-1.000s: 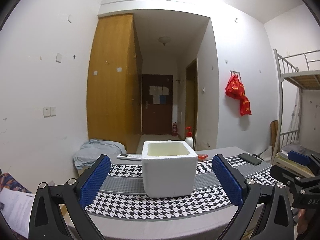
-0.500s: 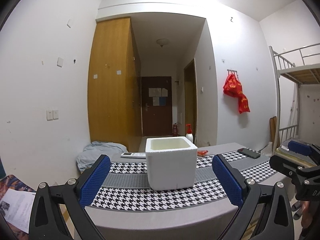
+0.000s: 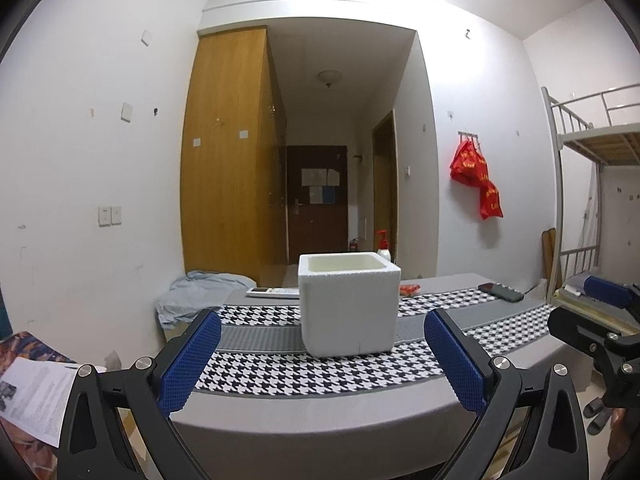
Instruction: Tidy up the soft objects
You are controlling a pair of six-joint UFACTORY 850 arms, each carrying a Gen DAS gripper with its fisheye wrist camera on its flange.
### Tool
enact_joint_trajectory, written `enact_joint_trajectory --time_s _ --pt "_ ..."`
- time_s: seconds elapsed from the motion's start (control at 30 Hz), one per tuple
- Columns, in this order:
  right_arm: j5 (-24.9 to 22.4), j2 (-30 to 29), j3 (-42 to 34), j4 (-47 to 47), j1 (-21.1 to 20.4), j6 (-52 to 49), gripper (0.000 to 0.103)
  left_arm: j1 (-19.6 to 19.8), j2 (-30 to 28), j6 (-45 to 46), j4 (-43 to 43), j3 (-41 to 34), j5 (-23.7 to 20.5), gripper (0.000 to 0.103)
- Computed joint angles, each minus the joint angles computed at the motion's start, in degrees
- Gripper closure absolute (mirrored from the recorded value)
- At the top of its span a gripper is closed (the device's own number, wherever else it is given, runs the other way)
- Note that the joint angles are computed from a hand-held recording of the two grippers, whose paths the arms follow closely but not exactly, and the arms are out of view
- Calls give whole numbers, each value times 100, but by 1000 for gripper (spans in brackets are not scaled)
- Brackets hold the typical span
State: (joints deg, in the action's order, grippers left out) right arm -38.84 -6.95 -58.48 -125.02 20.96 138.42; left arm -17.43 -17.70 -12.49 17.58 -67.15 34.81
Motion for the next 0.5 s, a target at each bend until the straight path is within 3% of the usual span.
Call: enact_joint_trajectory --time_s 0.5 --pt "-51 -110 140 -218 -61 368 1 -46 -150 304 -228 60 107 1"
